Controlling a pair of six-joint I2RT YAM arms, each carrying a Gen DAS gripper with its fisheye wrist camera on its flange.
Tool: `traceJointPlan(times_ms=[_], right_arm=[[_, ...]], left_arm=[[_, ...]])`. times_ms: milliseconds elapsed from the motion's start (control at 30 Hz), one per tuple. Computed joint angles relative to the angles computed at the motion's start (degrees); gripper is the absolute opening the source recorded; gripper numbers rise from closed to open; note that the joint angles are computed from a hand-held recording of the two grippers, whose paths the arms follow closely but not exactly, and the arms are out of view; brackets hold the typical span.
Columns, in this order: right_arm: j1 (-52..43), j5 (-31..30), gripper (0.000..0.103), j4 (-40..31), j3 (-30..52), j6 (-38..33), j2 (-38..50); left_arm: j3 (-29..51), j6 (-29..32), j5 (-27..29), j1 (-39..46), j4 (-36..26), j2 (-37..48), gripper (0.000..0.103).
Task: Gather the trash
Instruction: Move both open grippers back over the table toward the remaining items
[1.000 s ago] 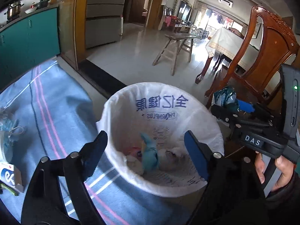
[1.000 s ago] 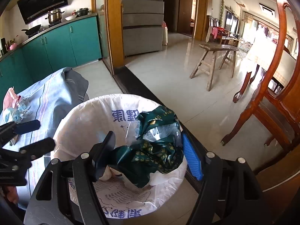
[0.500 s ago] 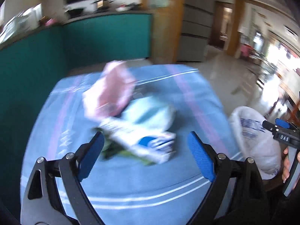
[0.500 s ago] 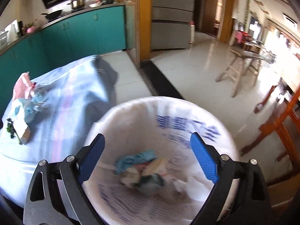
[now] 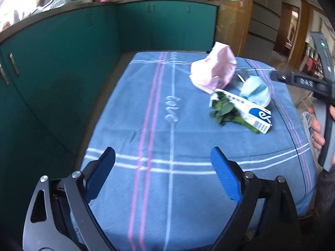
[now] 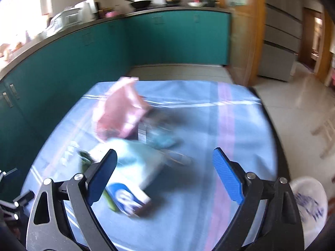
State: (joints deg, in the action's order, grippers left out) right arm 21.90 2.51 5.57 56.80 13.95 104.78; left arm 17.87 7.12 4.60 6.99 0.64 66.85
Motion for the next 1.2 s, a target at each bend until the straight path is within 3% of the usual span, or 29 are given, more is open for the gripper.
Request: traceJointPlan(times_ms=[167,267,467,567,700,833,1100,1200], right_arm=[[2.45,-1.89,0.09,-6.05,8.63,0.32,6.88],[3.57,-3.52,0.09,-7.37,9.86,0.66,8.56],[7.6,-0.13,0.087,-7.36,7.44,-0.35,7.99],[9.04,1.36,0.072,-7.6,5.73,-0.46,7.3],[9.83,0.38,0.03,-7.73,3.56,-0.46,6.22],[10.11,-0.82,0.008,-6.29,-0.18,-1.58,3.32],[6.86,-6.86,0.008,-2.68,-13.46,0.62,-11.07],[4.8,-5.45,0.008,-3.22,-15.89,1.91,-14.0]], left_arm=[[-0.58,2.29,2.46,5.35,-1.72,-2.24,0.092],[-0.4,3.11,4.17,7.58,-2.27,-2.65,0.093],[-0.3,3.08,5.02,7.28,-1.03,-0.24,0.094],[-0.69,3.0,5.28,6.62,-0.72,-0.22,0.094],[-0.69,2.62,5.59,6.0,0.02,0.71,0.094],[-0.01,1.79,6.35,5.18,1.18,3.21,0.094],[5.0,-0.84,6.26,-1.26,4.44,11.46,0.094],[8.08,-2.39,5.2,-5.83,5.42,15.36,0.094]])
